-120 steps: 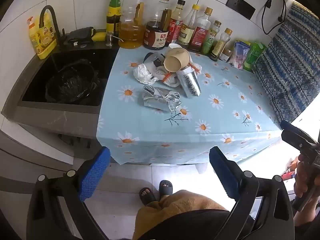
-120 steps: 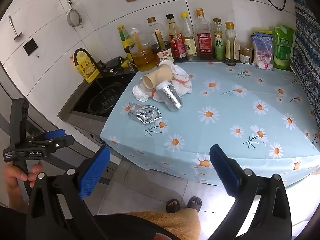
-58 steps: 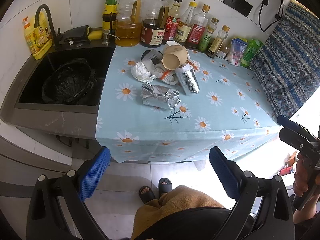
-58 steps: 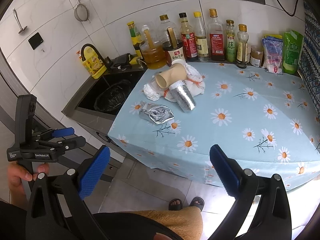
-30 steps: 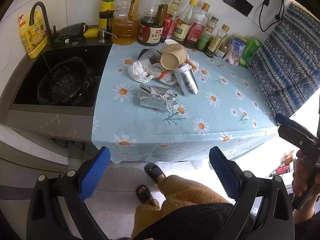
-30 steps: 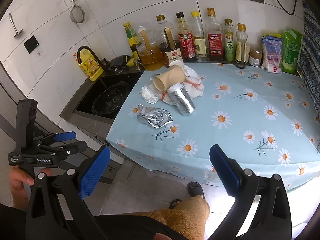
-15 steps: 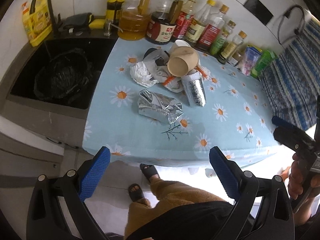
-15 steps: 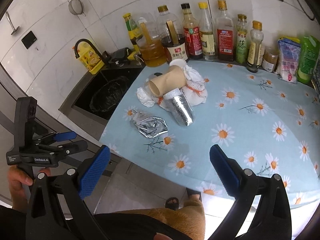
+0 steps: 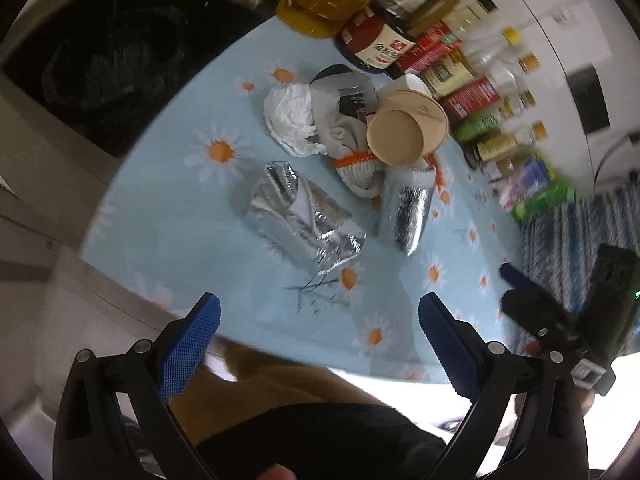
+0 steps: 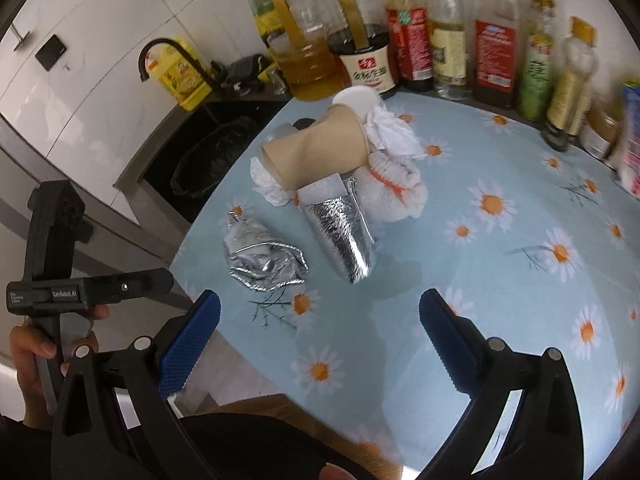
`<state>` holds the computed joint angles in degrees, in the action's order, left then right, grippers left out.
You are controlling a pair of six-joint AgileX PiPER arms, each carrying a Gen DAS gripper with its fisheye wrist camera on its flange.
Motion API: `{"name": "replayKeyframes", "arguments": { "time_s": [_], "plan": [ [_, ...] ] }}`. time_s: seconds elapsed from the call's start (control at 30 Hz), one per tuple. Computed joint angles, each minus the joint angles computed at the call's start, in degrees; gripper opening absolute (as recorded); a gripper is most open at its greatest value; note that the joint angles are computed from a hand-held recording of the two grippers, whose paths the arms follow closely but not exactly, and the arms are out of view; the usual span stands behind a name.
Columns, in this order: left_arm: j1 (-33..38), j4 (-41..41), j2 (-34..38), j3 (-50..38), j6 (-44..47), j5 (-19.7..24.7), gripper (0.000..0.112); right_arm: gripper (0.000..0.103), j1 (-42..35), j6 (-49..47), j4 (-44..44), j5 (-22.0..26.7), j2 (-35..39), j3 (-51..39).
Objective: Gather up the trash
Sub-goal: 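Grasp the foil-wrapped cup with the right tool while the left tool grasps the crumpled foil packet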
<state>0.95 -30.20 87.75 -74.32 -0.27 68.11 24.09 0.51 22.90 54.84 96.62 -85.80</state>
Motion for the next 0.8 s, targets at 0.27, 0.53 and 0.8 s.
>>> {"name": "replayKeyframes", "arguments": {
  "time_s": [0.27,0.53,0.8],
  "plan": [
    [-0.03,-4.53,3.97,2.1,-7.05,-6.78,0.095,0.089,-2.4,-12.49,4.6,6.08,14.01,-11.9],
    [1.32,-13.22,5.24,7.9,-7.86,-11.7,0.095,0.083,-2.68,-17.23,4.09,8.42,22.42,-20.23],
    [1.55,-14.37,6.68,8.22,-11.44,-14.68,0.095,0.063,-2.45,-18.46,4.15,11.76,28.81,-28.56]
  ]
}}
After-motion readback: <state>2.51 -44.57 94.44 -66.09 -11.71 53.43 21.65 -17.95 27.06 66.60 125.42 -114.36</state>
